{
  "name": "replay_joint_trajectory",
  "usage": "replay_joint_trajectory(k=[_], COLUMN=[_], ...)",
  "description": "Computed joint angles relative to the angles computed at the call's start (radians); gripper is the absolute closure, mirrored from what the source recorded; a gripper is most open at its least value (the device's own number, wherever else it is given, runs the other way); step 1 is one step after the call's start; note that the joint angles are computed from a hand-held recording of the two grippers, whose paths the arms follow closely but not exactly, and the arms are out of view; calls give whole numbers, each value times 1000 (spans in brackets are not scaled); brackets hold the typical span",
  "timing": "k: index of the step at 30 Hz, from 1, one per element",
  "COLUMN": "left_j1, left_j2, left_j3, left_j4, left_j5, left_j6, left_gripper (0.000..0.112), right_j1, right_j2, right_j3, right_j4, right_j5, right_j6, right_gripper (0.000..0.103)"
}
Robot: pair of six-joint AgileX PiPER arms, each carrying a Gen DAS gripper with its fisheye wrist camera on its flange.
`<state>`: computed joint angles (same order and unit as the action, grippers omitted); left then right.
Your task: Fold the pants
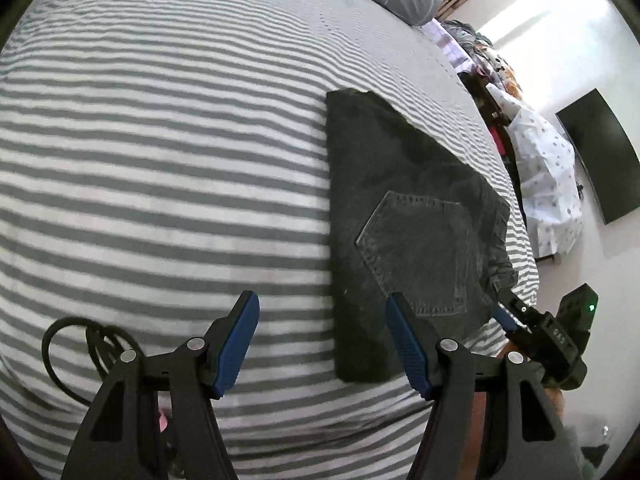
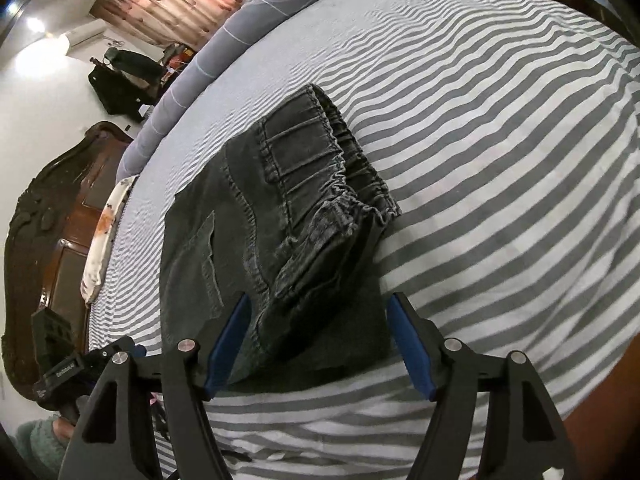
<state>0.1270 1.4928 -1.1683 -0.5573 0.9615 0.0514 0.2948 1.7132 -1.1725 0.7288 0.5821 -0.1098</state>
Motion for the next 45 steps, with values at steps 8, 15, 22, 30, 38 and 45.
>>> replay_joint_trajectory(k=[8,15,22,30,38,45], left_j1=[-58,-88,-108,-109,-75,-7], left_j2=[117,192,225,263,243,245], left_j3=[-97,-154,-185,-228,-208,-197], left_j4=[5,37,58,47,-12,-96], left_j5=[-43,-65,-92,-91,-51,24], left_j6=[0,-21,-28,-46,43,139], left_gripper=[46,46,46,39,63,66], right_j1=[-16,-51,-72,-72,-79,-76], right_j2=[88,171,261,323,318,317], right_j3=[-50,-139,-244,-345,-330,-342], right_j4=[140,261,297,268,289,264], right_j5=[-20,27,76,140,179,200], right_j6=[-196,-337,-377,-348,-385,-369], right_gripper=[40,56,56,52,52,52])
